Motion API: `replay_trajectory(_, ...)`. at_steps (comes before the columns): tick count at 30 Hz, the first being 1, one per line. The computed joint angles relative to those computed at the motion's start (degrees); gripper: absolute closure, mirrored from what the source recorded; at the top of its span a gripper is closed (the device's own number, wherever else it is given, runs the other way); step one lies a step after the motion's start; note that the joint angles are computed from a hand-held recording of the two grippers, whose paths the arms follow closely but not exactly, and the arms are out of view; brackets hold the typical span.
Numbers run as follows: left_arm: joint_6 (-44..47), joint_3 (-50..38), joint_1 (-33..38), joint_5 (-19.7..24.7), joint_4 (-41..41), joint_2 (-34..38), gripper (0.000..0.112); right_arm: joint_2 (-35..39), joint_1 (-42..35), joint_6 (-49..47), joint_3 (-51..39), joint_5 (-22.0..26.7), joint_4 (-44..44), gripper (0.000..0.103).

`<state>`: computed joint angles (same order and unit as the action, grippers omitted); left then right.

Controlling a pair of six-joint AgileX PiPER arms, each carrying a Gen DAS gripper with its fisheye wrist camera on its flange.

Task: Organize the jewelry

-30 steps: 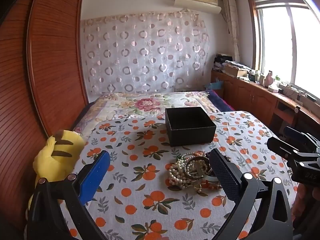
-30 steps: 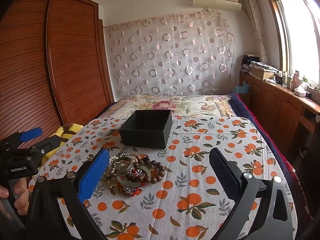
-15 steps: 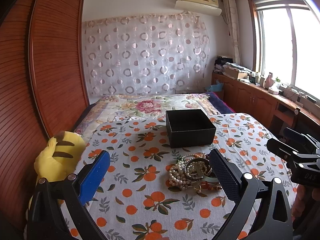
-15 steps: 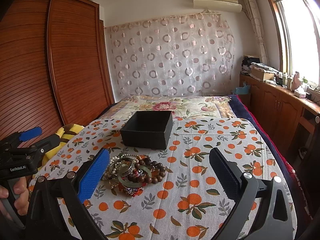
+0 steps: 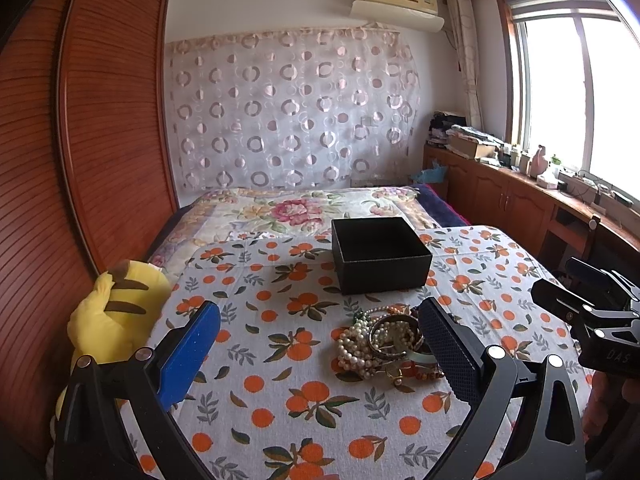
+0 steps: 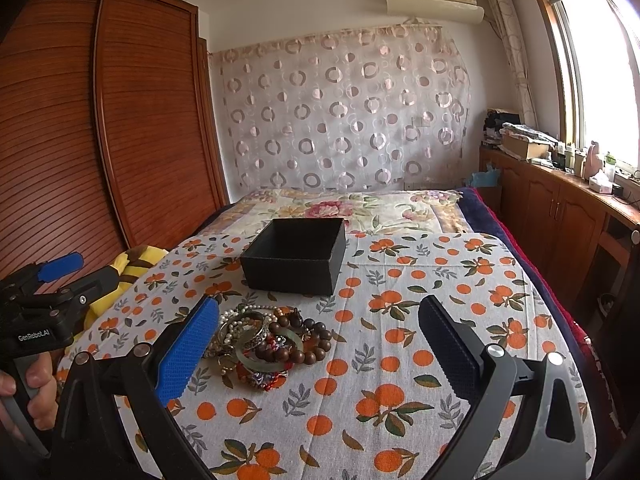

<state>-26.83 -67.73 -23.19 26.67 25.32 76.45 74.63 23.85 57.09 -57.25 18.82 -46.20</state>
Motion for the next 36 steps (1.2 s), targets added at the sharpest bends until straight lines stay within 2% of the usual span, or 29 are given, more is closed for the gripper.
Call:
replay_trajectory(3, -2.2, 2.7, 0.0, -1.8, 2.0, -1.0, 0.016, -0.1, -0.1, 0.3, 0.1, -0.2, -0.3, 0.003)
replay_trajectory(36, -2.7, 2.9, 0.0, -2.1, 2.5, -1.2, 0.016, 0.0, 0.0, -0.3, -0.1, 0.1, 0.3, 0.003)
